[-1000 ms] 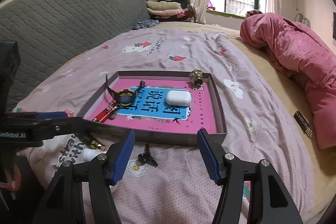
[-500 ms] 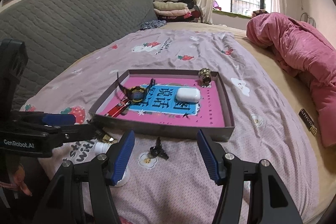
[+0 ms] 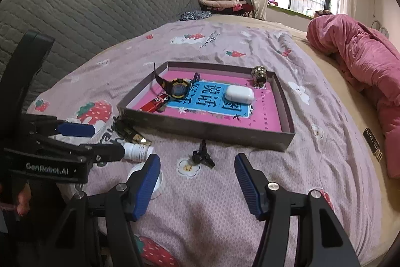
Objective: Organize rigid objects
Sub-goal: 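Withdraw both open tools from the box toward the remaining objects, then move the right tool around the white bottle cap while the left tool nears the white pill bottle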
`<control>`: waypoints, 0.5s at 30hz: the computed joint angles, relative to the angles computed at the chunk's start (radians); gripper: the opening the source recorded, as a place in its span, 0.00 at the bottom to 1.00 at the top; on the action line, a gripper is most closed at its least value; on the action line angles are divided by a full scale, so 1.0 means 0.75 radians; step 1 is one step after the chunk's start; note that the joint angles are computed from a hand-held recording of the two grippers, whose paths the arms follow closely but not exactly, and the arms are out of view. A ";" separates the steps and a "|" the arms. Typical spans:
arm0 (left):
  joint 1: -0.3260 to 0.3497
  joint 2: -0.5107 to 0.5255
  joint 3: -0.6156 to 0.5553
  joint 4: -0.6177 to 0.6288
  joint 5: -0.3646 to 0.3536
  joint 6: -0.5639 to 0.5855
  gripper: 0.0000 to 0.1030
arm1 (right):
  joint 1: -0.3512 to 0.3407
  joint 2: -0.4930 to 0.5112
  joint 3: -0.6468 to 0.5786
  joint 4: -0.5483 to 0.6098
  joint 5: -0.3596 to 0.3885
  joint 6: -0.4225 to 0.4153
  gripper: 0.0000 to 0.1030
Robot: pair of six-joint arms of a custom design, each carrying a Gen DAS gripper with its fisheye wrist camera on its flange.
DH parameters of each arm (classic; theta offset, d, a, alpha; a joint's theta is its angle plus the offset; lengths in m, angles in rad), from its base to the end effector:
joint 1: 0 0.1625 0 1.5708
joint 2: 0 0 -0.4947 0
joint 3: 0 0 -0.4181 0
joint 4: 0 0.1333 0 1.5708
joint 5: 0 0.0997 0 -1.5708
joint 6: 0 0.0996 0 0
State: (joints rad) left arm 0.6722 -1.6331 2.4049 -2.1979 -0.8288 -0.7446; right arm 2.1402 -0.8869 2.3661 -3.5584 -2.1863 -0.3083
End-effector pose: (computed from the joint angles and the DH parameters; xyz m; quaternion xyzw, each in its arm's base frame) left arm -0.1543 -0.3792 0.2776 0.0976 0.9248 -0.2189 0.2956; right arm 0.3213 -0.3613 0.1071 0.3230 -0.8674 0.2758 0.2595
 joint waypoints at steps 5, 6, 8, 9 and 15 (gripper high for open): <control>0.018 -0.005 0.000 0.018 -0.028 -0.019 0.75 | 0.003 0.006 0.001 0.044 0.024 0.001 0.60; 0.019 -0.002 0.000 0.013 -0.028 -0.016 0.75 | 0.002 0.005 0.002 0.053 0.038 0.004 0.60; 0.020 -0.002 0.002 0.008 -0.034 -0.010 0.75 | 0.002 0.010 0.002 0.069 0.053 0.003 0.60; 0.024 0.000 0.001 0.003 -0.039 -0.007 0.75 | 0.001 0.013 0.001 0.083 0.060 0.003 0.60; 0.044 0.016 0.000 -0.009 -0.050 -0.005 0.75 | -0.007 0.040 0.001 0.119 0.099 -0.009 0.60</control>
